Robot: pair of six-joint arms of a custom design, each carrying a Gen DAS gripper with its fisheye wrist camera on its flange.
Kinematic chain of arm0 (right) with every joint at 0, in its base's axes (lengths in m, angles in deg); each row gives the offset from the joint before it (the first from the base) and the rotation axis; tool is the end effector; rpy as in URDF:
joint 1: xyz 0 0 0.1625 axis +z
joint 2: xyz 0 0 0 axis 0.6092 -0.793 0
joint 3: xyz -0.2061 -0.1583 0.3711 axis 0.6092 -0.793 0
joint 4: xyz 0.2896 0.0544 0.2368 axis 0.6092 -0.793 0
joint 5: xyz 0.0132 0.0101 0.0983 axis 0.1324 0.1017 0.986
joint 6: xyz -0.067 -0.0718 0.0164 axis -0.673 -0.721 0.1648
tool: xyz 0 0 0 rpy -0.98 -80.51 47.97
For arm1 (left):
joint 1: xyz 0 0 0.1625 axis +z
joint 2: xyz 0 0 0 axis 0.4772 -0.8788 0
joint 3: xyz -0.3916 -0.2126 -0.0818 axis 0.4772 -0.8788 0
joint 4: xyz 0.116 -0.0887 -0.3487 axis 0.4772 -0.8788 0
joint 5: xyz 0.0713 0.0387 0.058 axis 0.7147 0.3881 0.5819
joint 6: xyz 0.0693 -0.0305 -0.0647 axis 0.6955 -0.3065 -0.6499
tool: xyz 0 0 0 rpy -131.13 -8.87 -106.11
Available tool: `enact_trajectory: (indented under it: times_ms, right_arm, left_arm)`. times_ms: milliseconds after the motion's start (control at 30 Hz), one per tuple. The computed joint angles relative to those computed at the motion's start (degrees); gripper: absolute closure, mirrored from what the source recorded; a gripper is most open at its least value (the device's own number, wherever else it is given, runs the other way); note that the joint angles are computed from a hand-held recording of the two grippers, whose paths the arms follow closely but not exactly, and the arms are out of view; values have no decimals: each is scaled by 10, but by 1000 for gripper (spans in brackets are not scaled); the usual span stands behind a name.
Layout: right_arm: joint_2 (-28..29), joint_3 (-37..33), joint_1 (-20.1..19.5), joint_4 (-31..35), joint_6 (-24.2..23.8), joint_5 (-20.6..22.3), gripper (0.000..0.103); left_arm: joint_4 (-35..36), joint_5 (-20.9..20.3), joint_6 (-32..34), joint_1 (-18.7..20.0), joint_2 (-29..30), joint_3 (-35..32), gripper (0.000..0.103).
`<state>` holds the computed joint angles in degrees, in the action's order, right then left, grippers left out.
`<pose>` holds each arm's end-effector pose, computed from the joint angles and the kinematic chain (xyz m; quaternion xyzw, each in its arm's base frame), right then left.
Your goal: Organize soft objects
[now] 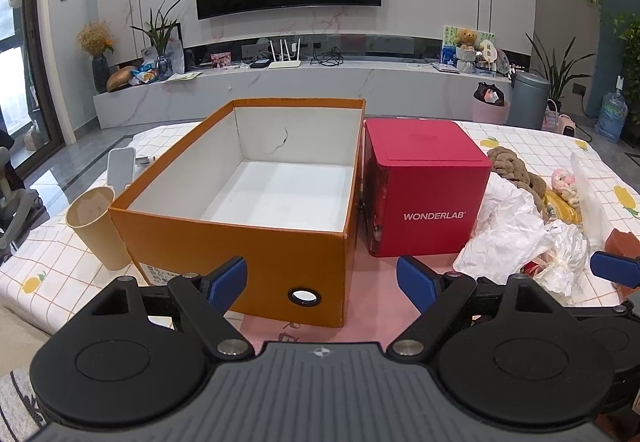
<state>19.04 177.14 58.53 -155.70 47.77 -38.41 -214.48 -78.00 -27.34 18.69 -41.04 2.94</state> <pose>0.1561 -0.6662 0.1688 0.2189 -0.8223 0.3916 0.3501 -0.2865 -0.6383 0.1087 0.1400 0.8055 -0.4318 0.3808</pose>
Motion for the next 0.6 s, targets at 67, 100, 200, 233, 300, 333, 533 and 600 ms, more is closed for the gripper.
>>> enact_trajectory:
  times_ms: [67, 100, 200, 233, 300, 333, 533, 600]
  right_arm:
    - [0, 0, 0, 0, -1, -1, 3]
    - [0, 0, 0, 0, -1, -1, 3]
    - [0, 0, 1, 1, -1, -1, 3]
    - [0, 0, 1, 1, -1, -1, 3]
    - [0, 0, 1, 2, -1, -1, 3]
    - [0, 0, 1, 1, -1, -1, 3]
    - [-1, 1, 1, 2, 0, 0, 3]
    - [-4, 3, 1, 4, 3, 5, 3]
  left_arm:
    - [1, 1, 0, 0, 0, 0, 4]
    - [1, 2, 0, 0, 0, 0, 4]
    - [1, 2, 0, 0, 0, 0, 4]
    - [0, 2, 1, 0, 0, 0, 4]
    - [2, 3, -3, 0, 0, 0, 4]
    - [1, 4, -3, 0, 0, 1, 4]
    - [5, 8, -9, -2, -2, 2, 4]
    - [-9, 10, -5, -5, -2, 3, 5]
